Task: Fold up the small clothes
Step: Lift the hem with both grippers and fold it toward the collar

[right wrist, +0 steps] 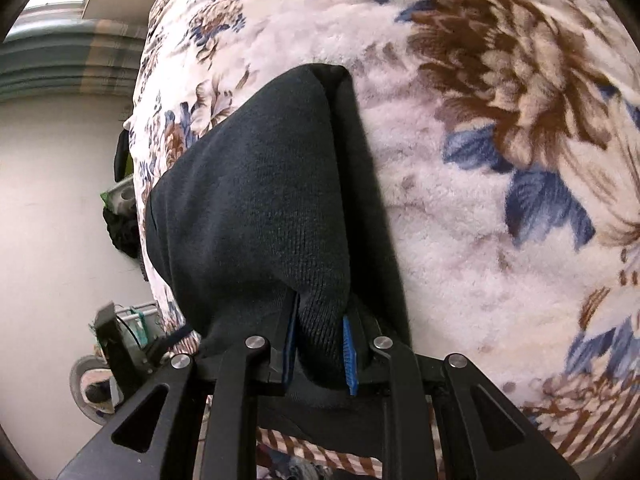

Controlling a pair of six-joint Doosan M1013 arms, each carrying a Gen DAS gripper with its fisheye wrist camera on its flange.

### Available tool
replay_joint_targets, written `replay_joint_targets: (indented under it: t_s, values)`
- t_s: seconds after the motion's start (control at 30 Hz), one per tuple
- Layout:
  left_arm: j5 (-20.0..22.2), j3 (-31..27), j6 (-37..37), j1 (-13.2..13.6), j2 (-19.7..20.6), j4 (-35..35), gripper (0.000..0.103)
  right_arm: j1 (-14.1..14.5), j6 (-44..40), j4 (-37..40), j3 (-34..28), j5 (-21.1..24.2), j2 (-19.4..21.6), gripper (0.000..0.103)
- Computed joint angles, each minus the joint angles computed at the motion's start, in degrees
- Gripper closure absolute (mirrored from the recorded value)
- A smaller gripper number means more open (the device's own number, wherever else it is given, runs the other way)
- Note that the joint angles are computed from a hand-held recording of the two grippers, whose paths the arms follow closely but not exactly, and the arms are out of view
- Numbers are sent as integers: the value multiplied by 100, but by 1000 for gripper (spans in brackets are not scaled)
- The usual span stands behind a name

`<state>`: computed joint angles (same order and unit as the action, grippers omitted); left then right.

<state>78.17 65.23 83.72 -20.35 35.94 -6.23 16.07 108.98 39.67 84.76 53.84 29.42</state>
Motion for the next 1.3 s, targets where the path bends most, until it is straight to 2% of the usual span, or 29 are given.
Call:
replay_joint_targets:
  t_s: [0.1,0.17,0.23,0.3,0.33,0.4,0.5,0.53,0.6,0.67,0.73,0.87,0.93,1.03,1.1,1.17,1.2,1.27,1.3]
  values:
    - [-319,104,-229,102,-191,-390,11,86,119,-619,-324,432,27,80]
    - [-607,38,-334,137,-279,-545,10,137,235,-1024,-387,534,-63,78]
    - [-757,-176,-368,157,-242,-740,3,190,406,-1320,-461,428,-139,75]
    - [-856,-535,-317,196,-55,-1190,3,196,435,-1354,-537,223,-149,71]
    - [-828,-732,-270,203,83,-1358,3,189,443,-1363,-624,199,-88,65]
    - [-612,-1245,-350,172,449,-1345,3,166,673,-1473,-833,110,103,63]
    - [181,-2282,-505,82,1226,-924,3,43,906,-1406,-1224,304,530,63]
    - [486,-2582,-553,84,1447,-940,3,10,874,-1292,-1318,415,645,63]
    - [699,-2818,-661,132,1626,-1172,3,-132,712,-627,-1435,654,877,63]
    - [569,-2703,-565,138,1551,-1191,3,-255,444,119,-1304,518,922,57]
    - [341,-2488,-347,122,1420,-1213,3,-336,72,743,-1212,485,975,42]
    - [39,-2296,-304,103,1361,-1407,3,-255,-142,412,-1457,736,1095,44]
    - [-55,-2352,-286,37,1380,-1315,3,-188,-266,323,-1403,528,1009,70]
    - [-271,-2428,-252,76,1407,-1565,3,-62,-384,-23,-1181,-247,726,78]
    - [-322,-2539,-313,131,1453,-1713,3,-7,-610,101,-971,-902,536,79]
    - [-228,-2779,-315,168,1577,-1695,3,-2,-721,195,-856,-1286,451,79]
    - [-201,-2874,-307,167,1623,-1572,3,22,-456,-62,-828,-1462,452,79]
    - [-176,-3011,-318,174,1697,-1373,3,0,-151,-382,-974,-1122,593,79]
    - [-94,-3074,-366,193,1738,-1373,3,-61,-177,-244,-1086,-713,722,78]
